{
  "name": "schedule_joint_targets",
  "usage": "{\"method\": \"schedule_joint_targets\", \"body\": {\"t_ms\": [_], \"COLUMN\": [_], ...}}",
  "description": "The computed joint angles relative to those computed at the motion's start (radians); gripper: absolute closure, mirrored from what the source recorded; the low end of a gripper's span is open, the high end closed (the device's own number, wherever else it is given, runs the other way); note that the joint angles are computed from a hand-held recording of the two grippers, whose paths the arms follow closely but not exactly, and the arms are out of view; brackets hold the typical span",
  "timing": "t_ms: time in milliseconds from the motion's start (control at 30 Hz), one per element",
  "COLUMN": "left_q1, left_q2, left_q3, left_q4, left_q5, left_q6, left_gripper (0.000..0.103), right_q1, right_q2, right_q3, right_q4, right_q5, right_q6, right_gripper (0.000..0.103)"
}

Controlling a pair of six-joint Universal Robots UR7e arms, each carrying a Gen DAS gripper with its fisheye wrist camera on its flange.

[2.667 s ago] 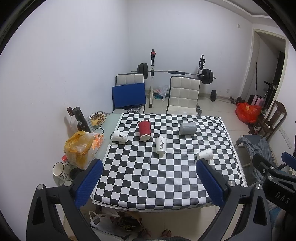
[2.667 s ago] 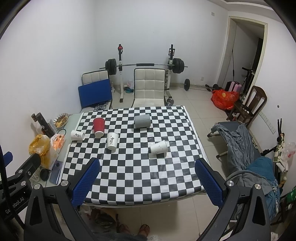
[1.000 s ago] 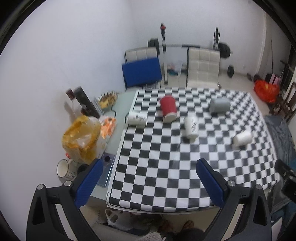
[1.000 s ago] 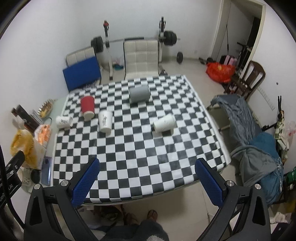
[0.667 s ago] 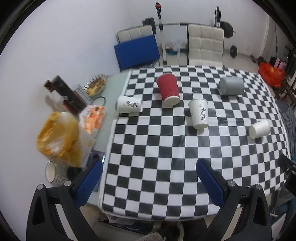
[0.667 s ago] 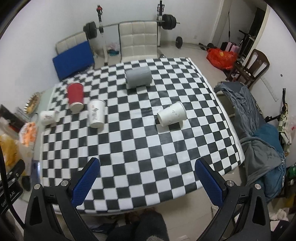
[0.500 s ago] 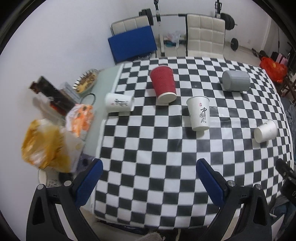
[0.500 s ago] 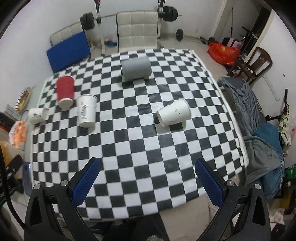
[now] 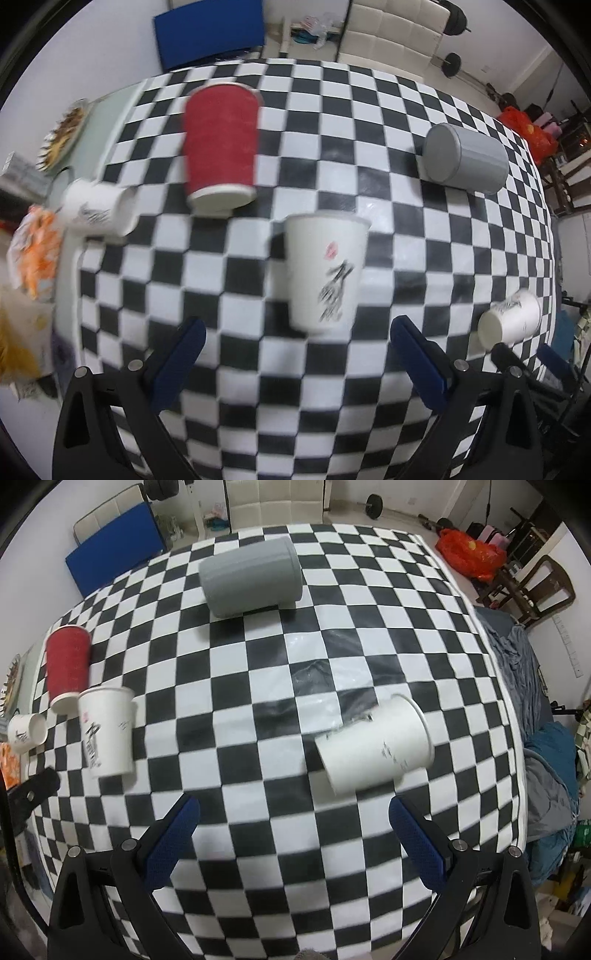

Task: Flip cup upright
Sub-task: 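Reach the left tool to the upright white printed cup and grasp it, then lift the white printed cup with the left tool and carry it toward the right tool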

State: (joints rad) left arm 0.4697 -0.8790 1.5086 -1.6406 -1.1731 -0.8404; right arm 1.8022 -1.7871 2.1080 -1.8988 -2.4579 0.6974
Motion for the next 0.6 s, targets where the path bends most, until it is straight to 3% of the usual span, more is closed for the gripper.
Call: {"method": "schedule_joint_targets", "body": {"t_ms": [167, 367, 600], "left_q1": [0.030, 0.047, 0.043], "left_q2": [0.066, 0.096, 0.051], "left_q3": [-0.033, -0.030, 0.012], "left_q4": [-0.019, -0.014, -0.045], "left_q5": [-0.015, -0.036, -0.023], "left_q6": [0.052, 0.089, 0.084], "left_gripper": [0.009, 0.045, 0.046], "right_q1": [-0.077, -0.129, -0.142], "right_q2": [0.036, 0.082, 0.110], "right_q3": [-0.009, -0.022, -0.036], "right_q4": [-0.091, -0.154, -0.162], "right_q5": [0.042, 0.080, 0.098], "right_q6": [-0.103, -0.178, -0.211], "right_gripper": [0.000, 0.000, 0.000]}}
